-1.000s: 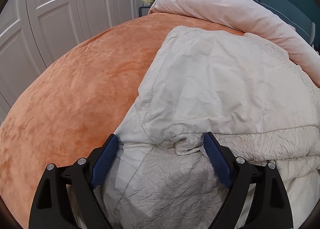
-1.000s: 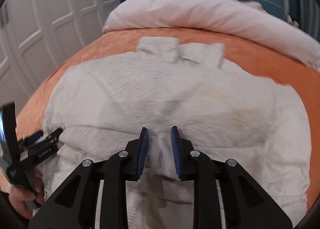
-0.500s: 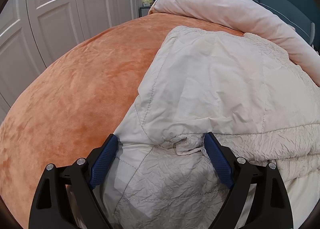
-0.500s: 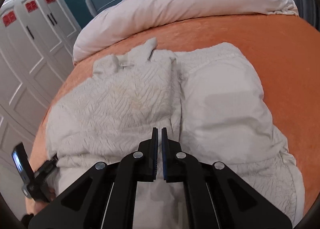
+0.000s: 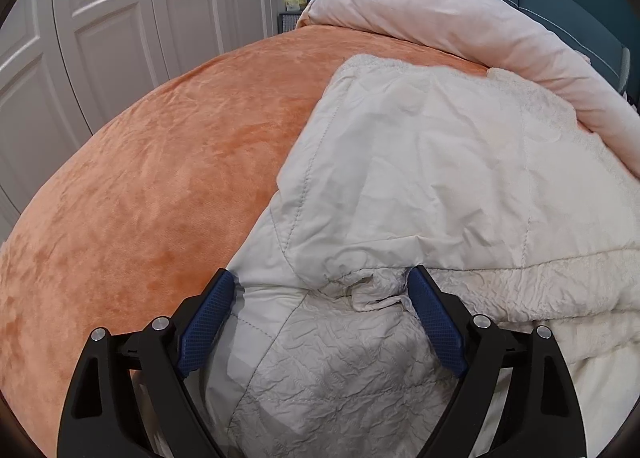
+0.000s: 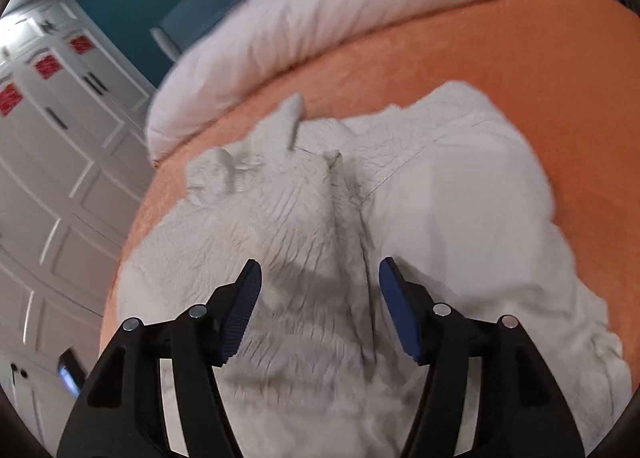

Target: Fold large clothes

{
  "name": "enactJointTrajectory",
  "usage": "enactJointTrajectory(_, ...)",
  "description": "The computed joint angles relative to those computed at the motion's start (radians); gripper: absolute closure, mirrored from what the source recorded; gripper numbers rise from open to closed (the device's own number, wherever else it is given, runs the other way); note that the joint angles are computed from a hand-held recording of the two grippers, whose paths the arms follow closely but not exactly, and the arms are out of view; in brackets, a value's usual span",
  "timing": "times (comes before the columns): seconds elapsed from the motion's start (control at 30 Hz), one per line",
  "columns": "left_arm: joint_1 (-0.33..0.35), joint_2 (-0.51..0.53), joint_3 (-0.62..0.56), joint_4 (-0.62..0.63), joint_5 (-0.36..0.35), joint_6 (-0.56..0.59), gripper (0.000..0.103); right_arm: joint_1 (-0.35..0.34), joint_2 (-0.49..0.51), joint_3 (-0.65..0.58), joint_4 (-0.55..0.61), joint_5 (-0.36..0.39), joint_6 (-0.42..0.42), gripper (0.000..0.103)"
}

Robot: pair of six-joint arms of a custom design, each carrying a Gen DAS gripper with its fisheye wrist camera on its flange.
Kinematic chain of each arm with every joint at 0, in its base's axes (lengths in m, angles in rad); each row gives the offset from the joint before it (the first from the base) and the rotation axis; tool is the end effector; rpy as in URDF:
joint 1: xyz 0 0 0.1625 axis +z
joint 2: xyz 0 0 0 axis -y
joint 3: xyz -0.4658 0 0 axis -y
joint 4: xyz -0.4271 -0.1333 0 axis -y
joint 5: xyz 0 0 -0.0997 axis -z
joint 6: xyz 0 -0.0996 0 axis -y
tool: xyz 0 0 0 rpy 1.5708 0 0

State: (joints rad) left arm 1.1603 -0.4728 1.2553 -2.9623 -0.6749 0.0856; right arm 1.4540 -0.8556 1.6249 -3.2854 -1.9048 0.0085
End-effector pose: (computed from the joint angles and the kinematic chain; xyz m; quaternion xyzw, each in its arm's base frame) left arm -0.1397 -0.8498 0.0795 0.0852 0.8654 -0.3335 0.3640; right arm 0.0129 -0.7536 0.2428 -0.1305 -0.8715 0.4402 0.1721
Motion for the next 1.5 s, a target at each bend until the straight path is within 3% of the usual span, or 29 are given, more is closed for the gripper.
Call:
enactJointTrajectory(0.03, -0.004, -0.015, 0.007, -0.002, -0.008, -0.011, 0.019, 0.002, 0.013, -0.027, 0.03, -0.008, -0.001, 0.047)
enactJointTrajectory(0.07, -0.009, -0.029, 0.019, -0.046, -0.019, -0.001, 0.019, 0.002, 0.022, -0.054, 0.067, -0.003, -0.026, 0.066)
enactJointTrajectory(0.13, -0.024, -0.05, 0.027, -0.176, -0.067, 0.044, 0.019, 0.012, 0.019, -0.054, 0.069, 0.004, -0.068, 0.088)
enactJointTrajectory(0.17, -0.026, -0.05, 0.01, -0.178, -0.082, 0.044, 0.019, 0.022, 0.017, -0.049, 0.031, 0.02, -0.11, 0.094)
enactJointTrajectory(0.3, -0.016, 0.021, -0.199, 0.096, -0.15, -0.074, 0.019, 0.043, 0.008, -0.024, -0.081, 0.062, -0.165, 0.095)
enactJointTrajectory(0.43, -0.009, 0.161, -0.408, 0.295, -0.059, -0.054, 0.019, 0.034, 0.03, -0.053, -0.042, -0.014, -0.182, 0.095)
enactJointTrajectory(0.5, -0.001, 0.206, -0.436, 0.268, 0.002, 0.011, 0.015, 0.014, 0.038, -0.054, -0.003, -0.04, -0.182, 0.094)
enactJointTrajectory(0.6, 0.025, 0.2, -0.408, 0.23, -0.031, 0.021, 0.005, -0.012, 0.057, -0.053, 0.006, -0.034, -0.177, 0.092)
enactJointTrajectory(0.67, 0.048, 0.177, -0.389, 0.238, -0.107, -0.037, 0.005, -0.009, 0.073, -0.062, -0.01, -0.051, -0.193, 0.091)
enactJointTrajectory(0.77, 0.046, 0.191, -0.399, 0.215, -0.09, -0.002, 0.005, -0.011, 0.086, -0.065, -0.031, -0.056, -0.208, 0.09)
enactJointTrajectory(0.9, 0.038, 0.177, -0.383, 0.242, -0.051, -0.022, 0.005, -0.014, 0.041, -0.027, -0.012, -0.026, -0.162, 0.084)
enactJointTrajectory(0.97, 0.019, 0.12, -0.299, 0.274, -0.002, -0.057, 0.005, 0.006, -0.017, 0.049, -0.041, -0.058, -0.115, 0.069)
enactJointTrajectory(1.03, 0.012, -0.01, -0.12, 0.254, -0.089, -0.07, 0.005, 0.008, -0.138, 0.24, -0.151, 0.006, -0.129, 0.059)
enactJointTrajectory(1.1, 0.014, -0.152, 0.069, 0.22, -0.208, -0.087, 0.005, 0.01, -0.24, 0.411, -0.238, -0.004, -0.173, 0.05)
enactJointTrajectory(1.17, 0.012, -0.287, 0.244, 0.203, -0.257, -0.135, 0.005, 0.004, -0.34, 0.577, -0.291, -0.041, -0.183, 0.049)
enactJointTrajectory(1.33, 0.008, -0.563, 0.598, 0.199, -0.284, -0.296, 0.005, -0.046, -0.537, 0.968, -0.412, -0.144, -0.047, 0.047)
enactJointTrajectory(1.4, -0.005, -0.632, 0.712, 0.168, -0.269, -0.323, 0.005, -0.061, -0.551, 1.062, -0.49, -0.139, -0.011, 0.047)
enactJointTrajectory(1.5, -0.006, -0.657, 0.767, 0.192, -0.298, -0.364, 0.005, -0.075, -0.521, 1.106, -0.562, -0.104, 0.036, 0.047)
